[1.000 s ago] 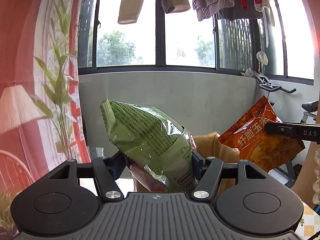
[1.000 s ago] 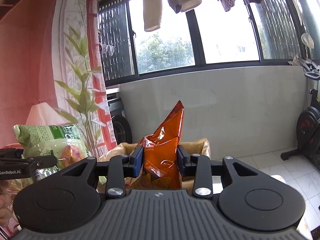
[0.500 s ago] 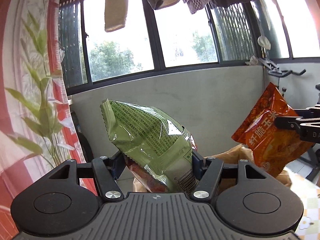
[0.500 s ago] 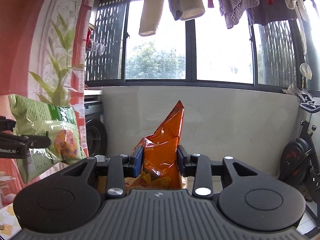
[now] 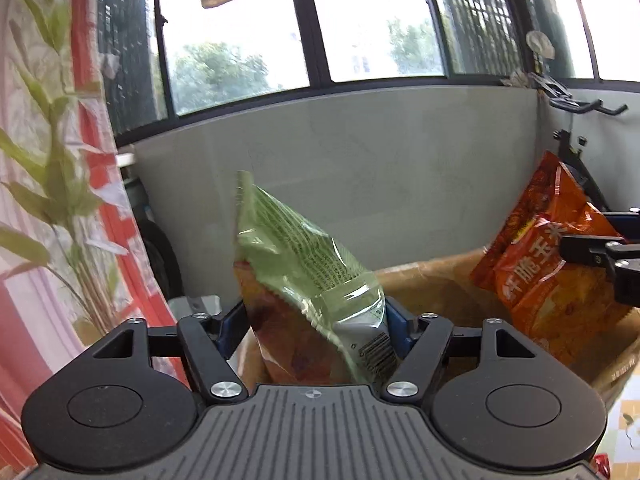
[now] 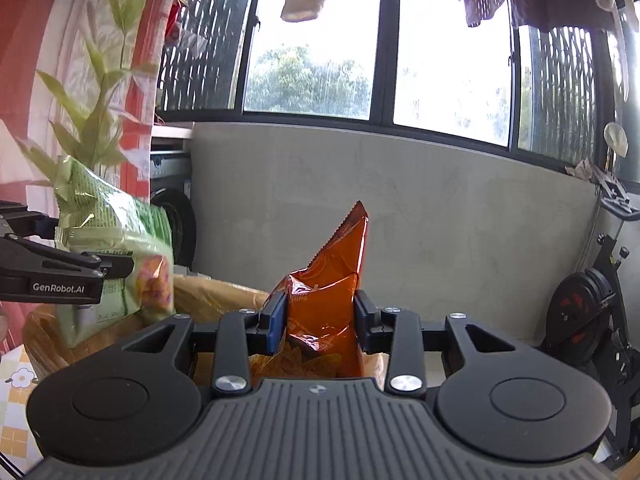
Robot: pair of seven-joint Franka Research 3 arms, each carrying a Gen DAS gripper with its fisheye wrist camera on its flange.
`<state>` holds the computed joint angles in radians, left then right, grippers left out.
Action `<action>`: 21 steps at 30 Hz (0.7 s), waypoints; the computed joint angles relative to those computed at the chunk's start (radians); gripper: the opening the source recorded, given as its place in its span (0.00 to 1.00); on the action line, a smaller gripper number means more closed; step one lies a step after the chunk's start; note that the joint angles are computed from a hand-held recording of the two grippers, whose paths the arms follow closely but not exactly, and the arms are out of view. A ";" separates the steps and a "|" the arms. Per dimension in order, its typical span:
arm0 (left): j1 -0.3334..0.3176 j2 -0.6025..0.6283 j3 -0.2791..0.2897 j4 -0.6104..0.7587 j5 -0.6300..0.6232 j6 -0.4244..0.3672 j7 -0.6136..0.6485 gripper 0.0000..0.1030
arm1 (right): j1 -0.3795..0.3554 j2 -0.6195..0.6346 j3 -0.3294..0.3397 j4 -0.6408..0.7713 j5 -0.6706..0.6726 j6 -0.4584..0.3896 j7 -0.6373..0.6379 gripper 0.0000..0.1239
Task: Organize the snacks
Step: 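Lift both bags over the box and open both grippers to drop them in, then grasp the green snack bag with the left gripper while the right grasps the yellow bag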
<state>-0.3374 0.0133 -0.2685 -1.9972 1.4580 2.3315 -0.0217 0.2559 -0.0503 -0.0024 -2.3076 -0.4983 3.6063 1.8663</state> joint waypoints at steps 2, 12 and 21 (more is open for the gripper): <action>0.003 -0.008 0.002 -0.015 0.003 0.019 0.009 0.80 | 0.001 0.005 -0.011 0.008 -0.063 -0.021 0.049 0.31; 0.036 -0.093 -0.012 -0.066 0.005 0.041 -0.051 0.83 | 0.003 -0.027 -0.055 0.004 -0.236 -0.055 0.227 0.39; 0.059 -0.242 -0.051 -0.201 -0.044 0.099 -0.163 0.83 | 0.009 -0.107 -0.154 -0.053 -0.512 0.040 0.477 0.41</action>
<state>-0.2784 -0.2282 -0.3200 -2.1978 1.4141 2.4306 -0.1843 0.2652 -0.1577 -0.1560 -2.3608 -1.0104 3.6460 2.3431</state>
